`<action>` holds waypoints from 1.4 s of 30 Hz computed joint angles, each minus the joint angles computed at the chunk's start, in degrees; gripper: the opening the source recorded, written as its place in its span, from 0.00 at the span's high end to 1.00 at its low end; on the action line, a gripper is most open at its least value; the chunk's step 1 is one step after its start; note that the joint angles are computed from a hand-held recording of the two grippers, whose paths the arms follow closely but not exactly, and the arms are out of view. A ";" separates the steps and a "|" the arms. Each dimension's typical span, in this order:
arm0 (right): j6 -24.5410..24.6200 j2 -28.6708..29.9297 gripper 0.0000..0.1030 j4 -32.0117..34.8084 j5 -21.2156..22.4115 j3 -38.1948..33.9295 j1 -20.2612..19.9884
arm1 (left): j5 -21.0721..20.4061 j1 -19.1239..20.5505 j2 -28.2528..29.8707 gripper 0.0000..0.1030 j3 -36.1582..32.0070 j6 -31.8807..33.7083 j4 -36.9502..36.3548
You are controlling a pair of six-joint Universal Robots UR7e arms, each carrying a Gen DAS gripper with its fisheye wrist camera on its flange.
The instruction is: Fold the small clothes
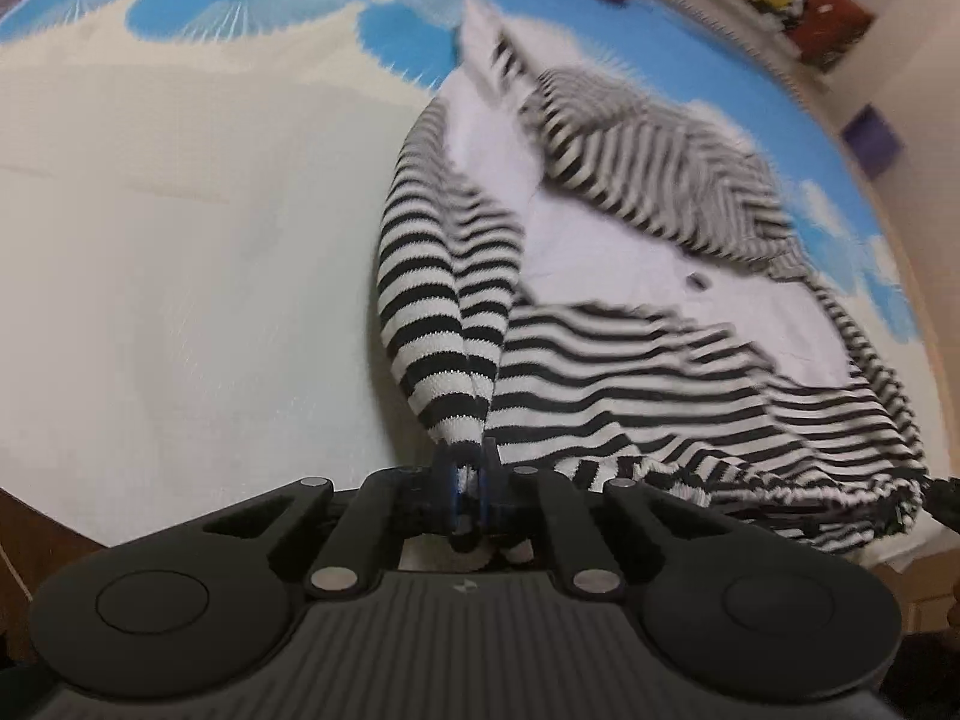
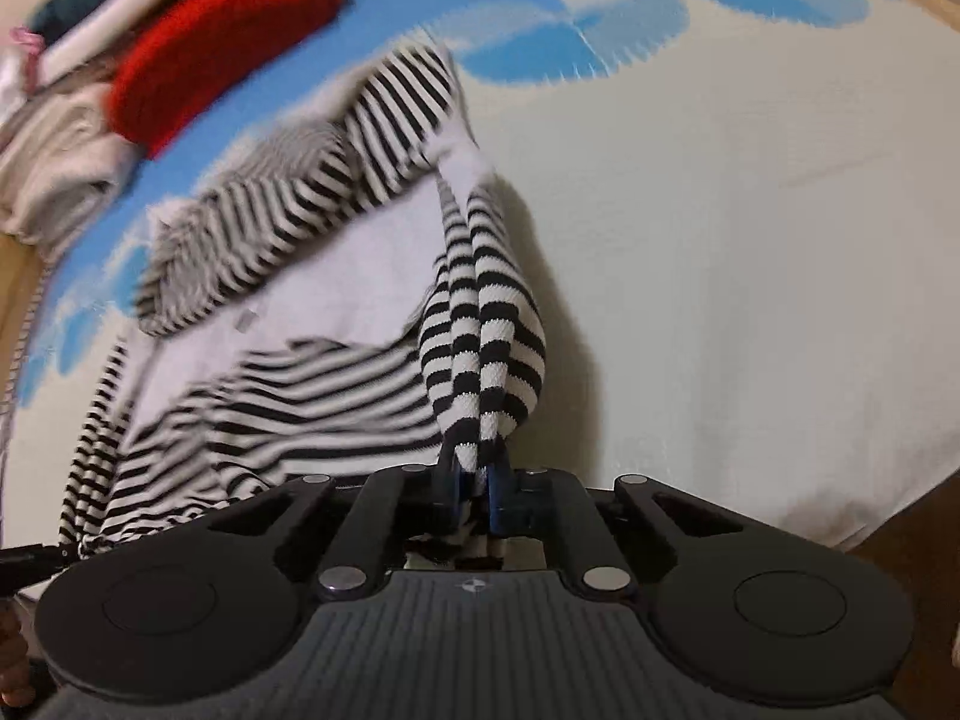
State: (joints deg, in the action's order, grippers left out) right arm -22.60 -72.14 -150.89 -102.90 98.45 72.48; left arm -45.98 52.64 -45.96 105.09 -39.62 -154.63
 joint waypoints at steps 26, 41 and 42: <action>-5.81 8.14 0.90 10.53 8.90 -19.73 3.51 | -1.73 7.64 5.04 0.79 -20.86 10.02 1.78; -33.77 14.69 0.43 -20.00 0.34 -11.10 4.33 | 0.40 9.11 6.36 0.58 -17.73 17.11 -1.16; -34.90 14.74 0.43 -19.83 0.09 -10.64 4.36 | 0.06 9.06 6.54 0.57 -17.36 18.20 -1.91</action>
